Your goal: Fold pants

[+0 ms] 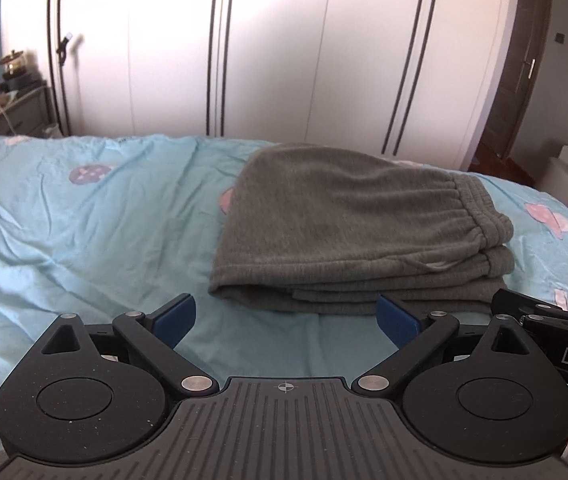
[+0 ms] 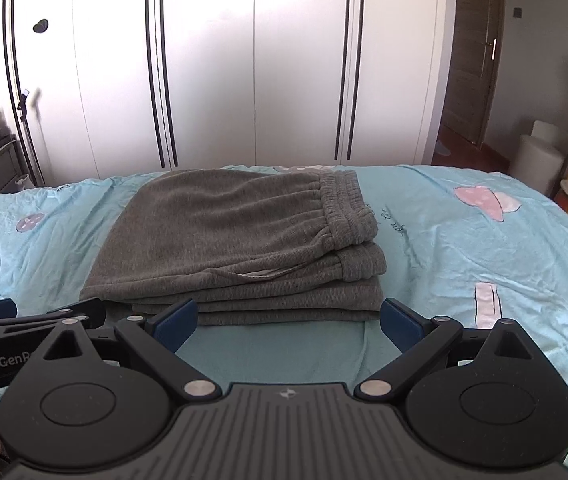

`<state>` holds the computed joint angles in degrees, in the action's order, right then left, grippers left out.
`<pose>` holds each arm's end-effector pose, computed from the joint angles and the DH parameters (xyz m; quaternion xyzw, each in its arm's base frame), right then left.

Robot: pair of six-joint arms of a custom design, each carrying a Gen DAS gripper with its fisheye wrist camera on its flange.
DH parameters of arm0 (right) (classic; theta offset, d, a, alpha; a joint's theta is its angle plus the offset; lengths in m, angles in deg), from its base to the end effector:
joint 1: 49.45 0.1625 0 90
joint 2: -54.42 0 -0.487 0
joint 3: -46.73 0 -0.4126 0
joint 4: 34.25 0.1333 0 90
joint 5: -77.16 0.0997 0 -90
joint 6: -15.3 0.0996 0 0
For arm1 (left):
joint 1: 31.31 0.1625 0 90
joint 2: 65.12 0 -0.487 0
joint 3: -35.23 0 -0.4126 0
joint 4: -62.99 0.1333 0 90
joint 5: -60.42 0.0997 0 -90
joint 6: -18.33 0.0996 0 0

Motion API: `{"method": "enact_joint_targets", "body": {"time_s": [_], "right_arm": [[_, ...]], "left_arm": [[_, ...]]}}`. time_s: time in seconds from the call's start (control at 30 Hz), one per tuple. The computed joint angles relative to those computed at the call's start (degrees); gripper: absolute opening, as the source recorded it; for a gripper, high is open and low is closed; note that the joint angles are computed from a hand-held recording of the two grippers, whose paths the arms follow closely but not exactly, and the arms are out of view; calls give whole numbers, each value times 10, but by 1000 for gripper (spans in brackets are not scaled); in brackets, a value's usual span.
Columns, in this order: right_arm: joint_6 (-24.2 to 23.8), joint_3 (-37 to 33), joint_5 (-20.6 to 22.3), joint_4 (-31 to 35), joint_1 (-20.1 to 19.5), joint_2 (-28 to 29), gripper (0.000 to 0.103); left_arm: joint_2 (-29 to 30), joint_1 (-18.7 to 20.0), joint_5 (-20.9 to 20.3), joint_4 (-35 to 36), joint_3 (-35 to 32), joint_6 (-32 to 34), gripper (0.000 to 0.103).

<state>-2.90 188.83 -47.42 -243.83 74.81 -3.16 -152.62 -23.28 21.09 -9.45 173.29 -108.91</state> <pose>0.3051 -0.3115 0.1530 0.3221 -0.8563 0.3244 0.2405 -0.2300 -0.2449 0.2143 -0.0670 0.7833 -0.4707 0.4004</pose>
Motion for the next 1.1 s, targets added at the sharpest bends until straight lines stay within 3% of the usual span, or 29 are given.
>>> {"method": "enact_joint_targets", "body": {"time_s": [0.43,1.1], "right_arm": [[-35,-3,-27,-12,8,22,98],[-30,-10,-30,28,-8,24,98]], "left_arm": [[2,21,-9,-28,3,20,100],[4,51,-13,-93,17,87,100]]}}
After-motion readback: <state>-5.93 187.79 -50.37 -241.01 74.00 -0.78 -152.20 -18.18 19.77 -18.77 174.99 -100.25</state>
